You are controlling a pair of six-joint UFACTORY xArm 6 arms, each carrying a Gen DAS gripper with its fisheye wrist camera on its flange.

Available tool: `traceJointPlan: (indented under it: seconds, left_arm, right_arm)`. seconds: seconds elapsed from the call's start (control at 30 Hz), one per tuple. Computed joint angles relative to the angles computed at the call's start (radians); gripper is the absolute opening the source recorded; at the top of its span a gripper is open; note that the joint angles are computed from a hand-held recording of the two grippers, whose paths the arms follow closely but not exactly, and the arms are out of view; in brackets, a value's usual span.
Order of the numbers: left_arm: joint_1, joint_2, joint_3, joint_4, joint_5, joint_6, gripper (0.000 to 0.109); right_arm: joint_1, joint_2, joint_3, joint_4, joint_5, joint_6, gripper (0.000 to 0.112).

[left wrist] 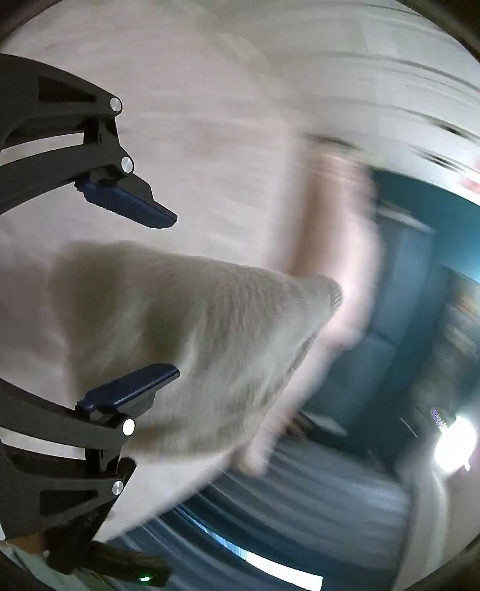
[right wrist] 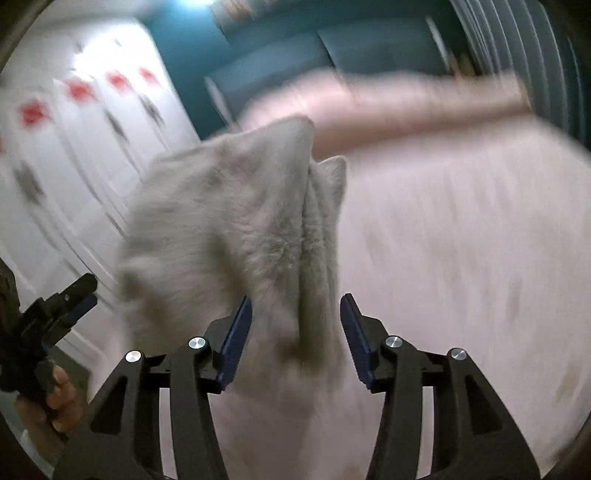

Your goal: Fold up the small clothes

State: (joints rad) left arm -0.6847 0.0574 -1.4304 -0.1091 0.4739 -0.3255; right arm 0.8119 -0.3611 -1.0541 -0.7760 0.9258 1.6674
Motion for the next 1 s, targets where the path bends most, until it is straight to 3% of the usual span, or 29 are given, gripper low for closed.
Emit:
traceJointPlan:
  seconds: [0.03,0.1,0.17,0.2,0.23,0.3,0.4,0.6,0.67,0.7,0.73,0.8,0.9,0.93,1.0]
  left_arm:
    - [0.018,-0.010,0.086,-0.058,0.036,-0.012,0.071]
    - [0.041,-0.064,0.236,-0.198,0.006,0.044,0.071]
    - [0.060,-0.113,0.321,-0.276,-0.004,0.082,0.071]
    - [0.070,-0.115,0.320,-0.325,-0.010,0.117,0.071]
    - [0.088,-0.094,0.278,-0.335,-0.005,0.129,0.072]
    - [0.101,-0.032,0.171,-0.403,-0.017,0.185,0.074]
    - [0.101,0.077,0.021,-0.468,-0.020,0.216,0.083]
    - [0.110,0.379,-0.355,-0.464,0.195,0.182,0.084]
    - [0.109,0.419,-0.373,-0.444,0.221,0.149,0.081]
    - [0.106,0.433,-0.380,-0.442,0.230,0.149,0.069]
    - [0.100,0.432,-0.371,-0.438,0.219,0.152,0.067]
    - [0.086,0.383,-0.306,-0.430,0.148,0.160,0.060]
    - [0.069,0.334,-0.258,-0.399,0.084,0.183,0.052]
    - [0.066,0.346,-0.273,-0.360,0.088,0.167,0.052]
    - [0.052,0.373,-0.296,-0.206,0.121,0.094,0.055]
  right_arm:
    - [0.012,-0.015,0.098,0.052,-0.023,0.064,0.049]
    - [0.044,-0.045,0.196,0.079,-0.042,0.141,0.049]
    - [0.073,-0.085,0.233,0.076,-0.007,0.162,0.050]
    - [0.072,-0.097,0.223,0.054,0.014,0.155,0.057]
    - [0.062,-0.092,0.201,0.032,0.025,0.145,0.070]
    - [0.025,-0.076,0.150,-0.001,0.023,0.112,0.079]
    - [-0.136,-0.003,0.096,0.041,-0.179,0.024,0.084]
    - [-0.281,0.234,-0.012,0.320,-0.335,-0.238,0.086]
    - [-0.300,0.283,-0.011,0.450,-0.383,-0.345,0.069]
    - [-0.303,0.313,-0.029,0.495,-0.412,-0.400,0.049]
    - [-0.304,0.323,-0.052,0.499,-0.400,-0.425,0.033]
    - [-0.292,0.328,-0.130,0.413,-0.330,-0.441,0.029]
    - [-0.270,0.270,-0.157,0.194,-0.328,-0.373,0.029]
    - [-0.270,0.268,-0.152,0.166,-0.306,-0.362,0.030]
    - [-0.276,0.314,-0.143,0.236,-0.212,-0.424,0.032]
